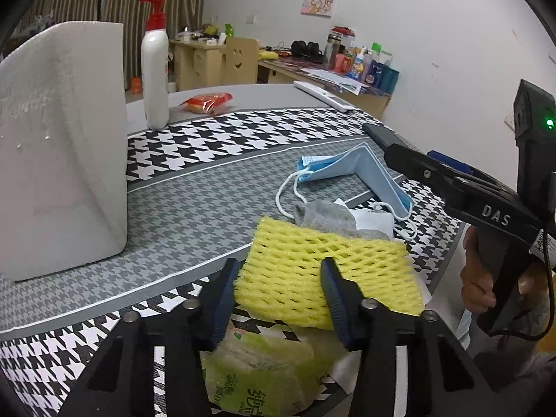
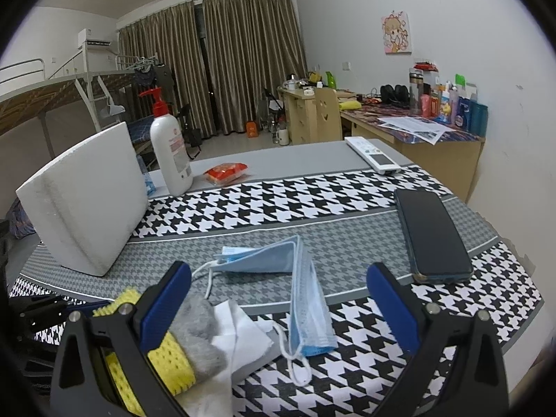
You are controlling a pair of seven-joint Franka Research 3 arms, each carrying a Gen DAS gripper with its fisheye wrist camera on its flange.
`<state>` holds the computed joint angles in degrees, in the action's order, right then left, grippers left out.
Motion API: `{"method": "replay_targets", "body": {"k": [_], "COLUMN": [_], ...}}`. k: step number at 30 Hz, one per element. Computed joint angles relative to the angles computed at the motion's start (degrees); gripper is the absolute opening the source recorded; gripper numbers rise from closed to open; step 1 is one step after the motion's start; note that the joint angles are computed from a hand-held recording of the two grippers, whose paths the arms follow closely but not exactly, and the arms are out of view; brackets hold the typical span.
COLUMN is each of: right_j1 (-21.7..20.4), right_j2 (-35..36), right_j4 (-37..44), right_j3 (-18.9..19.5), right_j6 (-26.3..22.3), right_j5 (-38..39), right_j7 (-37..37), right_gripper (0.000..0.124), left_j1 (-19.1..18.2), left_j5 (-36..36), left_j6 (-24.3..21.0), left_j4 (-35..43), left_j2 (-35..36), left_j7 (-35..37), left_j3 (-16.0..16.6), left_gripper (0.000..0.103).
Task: Organize soft objects
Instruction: 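Close left gripper on the yellow foam net while right gripper closes on the blue mask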
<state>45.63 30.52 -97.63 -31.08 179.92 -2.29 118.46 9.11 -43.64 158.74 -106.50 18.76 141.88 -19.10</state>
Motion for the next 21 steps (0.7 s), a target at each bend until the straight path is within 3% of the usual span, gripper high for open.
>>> {"method": "replay_targets", "body": {"k": [5, 11, 14, 18, 21], "right_j1": [-1.94, -5.34, -7.99, -12.29, -13.72], "right_j2": [0.81, 1.51, 1.41, 1.04, 1.18], "right_j4": [2.11, 4.62, 5.47, 6.27, 6.98], "right_j3": [1.66, 5.18, 8.25, 13.52, 15.31], "right_j6": [-3.27, -7.31, -9.14, -11.53, -13.11], "right_j5": [-0.49, -4.06, -5.25, -5.90, -7.10], "right_j7": [0.47, 2.17, 2.24, 1.68, 2.08], "right_gripper": [0.102, 0.095, 0.082, 0.055, 0.031], "left_j1": [0.18, 0.60, 0.70, 0.74, 0.73], "left_j5": [0.20, -1.47, -2.47, -4.50, -6.38], "left_j6": [-0.41, -1.40, -2.21, -2.82, -3.44], "left_j4": [0.09, 0.14, 0.21, -0.21, -0.67], "left_j2": [-0.05, -0.26, -0.42, -1.02, -1.76], "left_j7": [0.68, 3.20, 4.25, 6.02, 7.60], "left_j3": [-0.10, -0.36, -0.23, 0.08, 0.50], "left_gripper": [0.024, 0.014, 0.012, 0.011, 0.011]}}
